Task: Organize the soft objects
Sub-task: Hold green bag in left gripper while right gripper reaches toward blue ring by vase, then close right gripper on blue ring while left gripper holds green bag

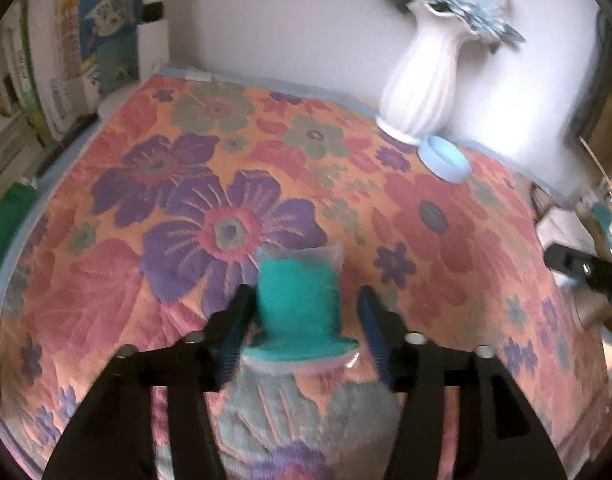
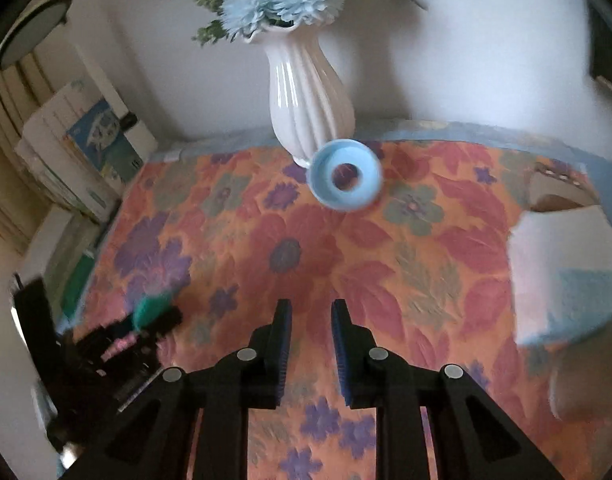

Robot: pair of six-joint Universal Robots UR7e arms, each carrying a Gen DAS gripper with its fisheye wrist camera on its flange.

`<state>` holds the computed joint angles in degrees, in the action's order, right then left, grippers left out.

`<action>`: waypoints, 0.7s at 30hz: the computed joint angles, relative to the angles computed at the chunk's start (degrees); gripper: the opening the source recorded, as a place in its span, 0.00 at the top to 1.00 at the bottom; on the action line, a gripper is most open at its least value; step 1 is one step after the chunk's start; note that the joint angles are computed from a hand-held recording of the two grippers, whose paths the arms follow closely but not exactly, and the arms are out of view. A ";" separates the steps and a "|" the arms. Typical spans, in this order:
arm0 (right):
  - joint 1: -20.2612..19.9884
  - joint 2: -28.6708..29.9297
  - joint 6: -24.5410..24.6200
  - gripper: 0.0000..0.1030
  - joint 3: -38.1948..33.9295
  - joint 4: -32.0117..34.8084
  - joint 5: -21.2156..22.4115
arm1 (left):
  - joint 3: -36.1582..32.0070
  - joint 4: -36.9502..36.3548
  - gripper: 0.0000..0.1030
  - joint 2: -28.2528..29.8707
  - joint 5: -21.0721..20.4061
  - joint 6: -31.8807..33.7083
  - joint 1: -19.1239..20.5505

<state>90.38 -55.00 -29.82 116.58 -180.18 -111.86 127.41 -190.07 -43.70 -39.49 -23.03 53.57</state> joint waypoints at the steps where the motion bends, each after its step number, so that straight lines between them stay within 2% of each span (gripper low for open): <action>1: 0.17 0.52 -0.21 0.48 -0.36 -0.33 -0.99 | 0.22 0.10 0.14 -0.06 -0.22 0.58 -0.09; 2: 0.16 0.91 0.45 0.34 -1.11 -0.60 -1.36 | 0.27 0.73 0.09 -0.16 -0.04 0.26 -0.10; 3: -0.06 1.37 0.97 0.15 -2.08 -0.84 -0.60 | 0.30 0.62 0.07 -0.20 0.14 -0.14 -0.01; 4: -0.24 1.82 1.03 0.13 -2.34 -1.72 0.43 | 0.34 -0.06 0.07 -0.24 -0.07 -0.15 0.22; 7: 0.27 5.46 -0.40 0.13 -7.04 -2.24 0.80 | 1.16 -4.03 0.07 -1.18 -3.29 0.38 1.71; 9: 0.54 10.01 -3.00 0.12 -11.52 -3.90 -1.64 | 2.54 -9.36 0.07 -1.65 -6.01 0.65 2.70; 12: 0.70 16.21 -4.63 0.12 -18.58 -3.18 -5.52 | 4.33 -10.42 0.07 -3.12 -8.68 0.58 2.92; 16: 0.42 22.28 -4.90 0.12 -26.59 -0.92 -7.48 | 6.25 -12.16 0.07 -2.61 -5.47 -1.28 1.26; 18: 0.18 23.66 -3.89 0.12 -29.16 1.18 -6.91 | 4.66 -7.70 0.07 -2.73 -4.83 -2.53 1.72; 20: 0.29 24.28 -4.41 0.12 -29.84 0.38 -7.04 | 2.87 -4.60 0.07 -2.13 -2.91 -2.60 1.35; 21: 0.33 24.47 -5.07 0.23 -29.71 -0.70 -7.16 | 2.16 -3.20 0.07 -2.01 -3.11 -2.33 1.36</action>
<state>90.70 -30.53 -34.90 86.87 -180.88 -119.02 129.57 -193.27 -45.71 -42.60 -25.36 54.93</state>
